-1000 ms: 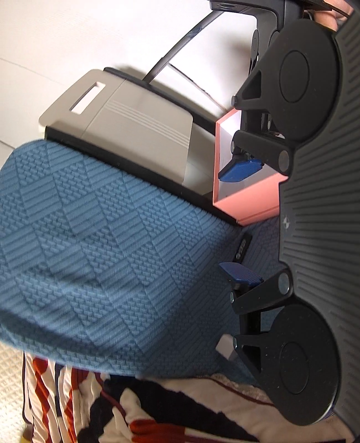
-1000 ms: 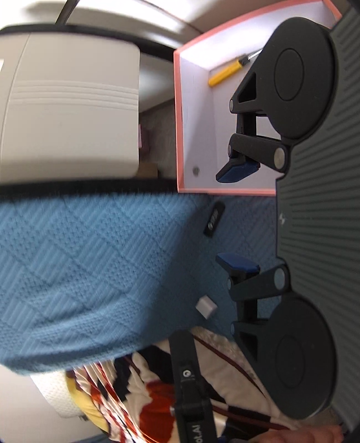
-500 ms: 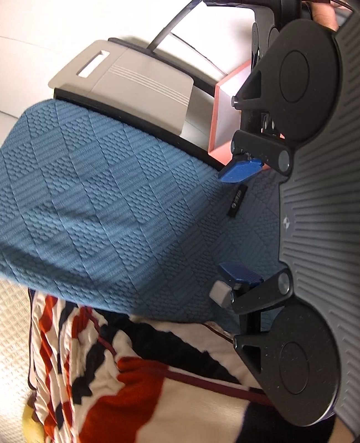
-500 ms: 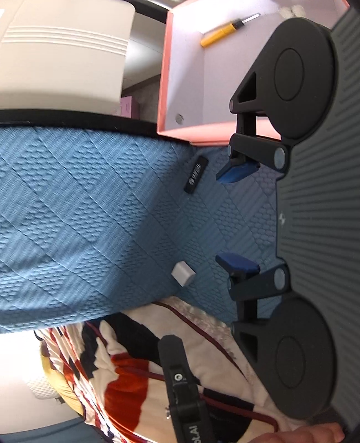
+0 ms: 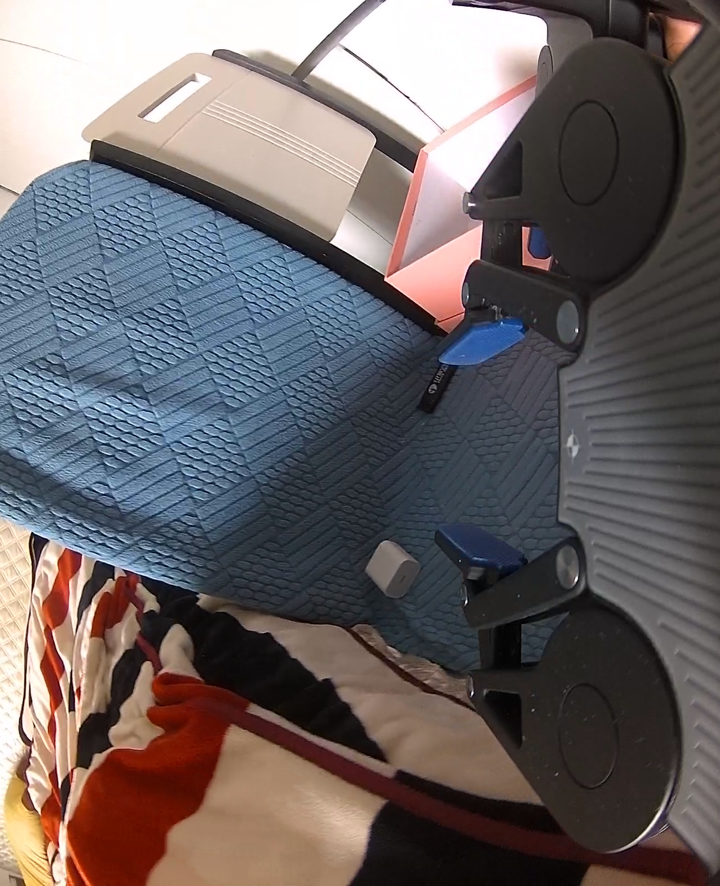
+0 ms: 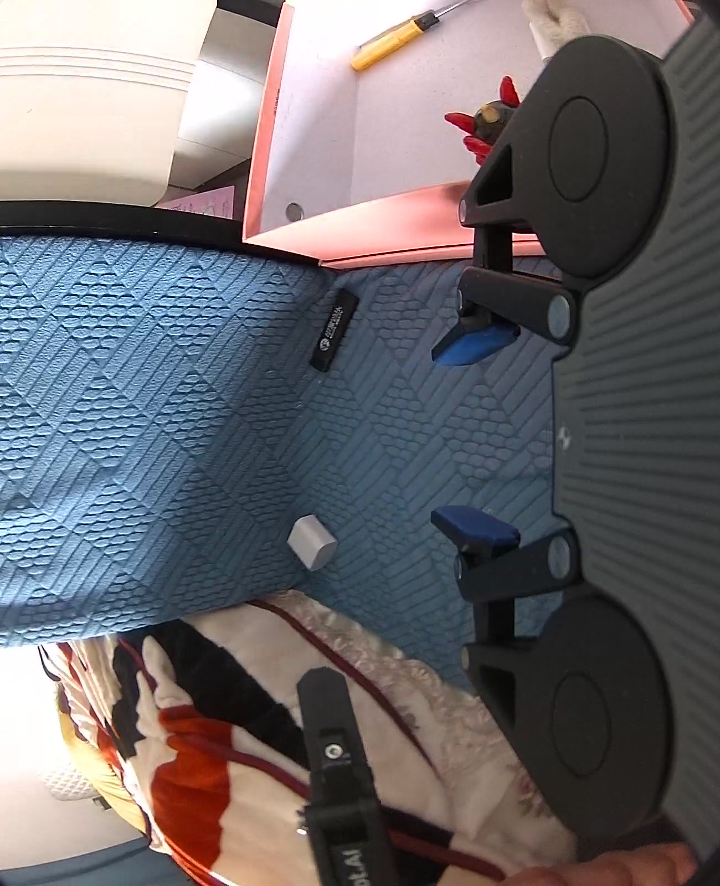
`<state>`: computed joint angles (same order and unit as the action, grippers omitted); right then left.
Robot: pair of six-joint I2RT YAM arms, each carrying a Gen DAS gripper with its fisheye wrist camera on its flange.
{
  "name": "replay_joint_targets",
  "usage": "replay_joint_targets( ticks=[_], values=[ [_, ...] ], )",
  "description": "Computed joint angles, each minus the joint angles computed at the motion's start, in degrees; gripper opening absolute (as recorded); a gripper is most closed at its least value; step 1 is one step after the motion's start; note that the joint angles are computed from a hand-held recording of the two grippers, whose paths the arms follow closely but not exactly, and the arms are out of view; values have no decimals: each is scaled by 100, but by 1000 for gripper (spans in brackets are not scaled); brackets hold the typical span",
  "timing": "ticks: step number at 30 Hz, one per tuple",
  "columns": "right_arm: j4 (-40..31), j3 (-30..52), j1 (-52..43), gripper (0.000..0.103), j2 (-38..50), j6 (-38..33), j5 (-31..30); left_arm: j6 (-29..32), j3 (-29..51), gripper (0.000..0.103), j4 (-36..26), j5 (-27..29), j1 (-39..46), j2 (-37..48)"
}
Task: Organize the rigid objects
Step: 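Withdraw both open tools from the box back toward the cushion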
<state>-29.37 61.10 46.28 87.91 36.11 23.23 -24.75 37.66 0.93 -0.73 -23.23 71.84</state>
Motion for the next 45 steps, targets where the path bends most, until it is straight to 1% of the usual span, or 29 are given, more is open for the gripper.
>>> replay_joint_targets(
  ticks=[2,6,11,18,25,27,28,29,30,34,37,40,42,45],
  values=[
    [28,-50,-67,59,-35,8,-96,-41,-8,70,34,-7,11,74],
    [-55,115,-172,59,-19,-140,-61,-5,15,70,149,61,110,235],
    [-155,615,-263,59,231,-366,-27,10,65,70,275,196,280,344],
    [-165,1176,-309,59,711,-404,-65,-147,233,70,504,417,567,688],
    [94,858,-442,59,700,-560,-183,144,701,70,516,514,705,1400],
    [230,713,-491,59,705,-664,-216,172,866,71,491,382,678,1648],
    [282,663,-514,59,727,-715,-229,200,968,73,452,238,644,1802],
    [325,634,-536,59,757,-772,-241,267,1050,77,427,178,635,1934],
    [382,596,-550,59,782,-826,-243,321,1124,79,410,187,647,2047],
    [655,499,-618,59,913,-1043,-257,376,1424,79,320,377,756,2462],
    [830,520,-730,59,1082,-1173,-323,522,1713,79,182,348,773,2777],
    [837,702,-894,59,1320,-1276,-509,648,2045,79,106,451,850,3133],
    [864,833,-1005,59,1482,-1440,-624,666,2386,79,-105,526,917,3444],
    [892,1057,-1202,59,1749,-1654,-756,775,2772,79,-325,483,976,3776]
  ],
)
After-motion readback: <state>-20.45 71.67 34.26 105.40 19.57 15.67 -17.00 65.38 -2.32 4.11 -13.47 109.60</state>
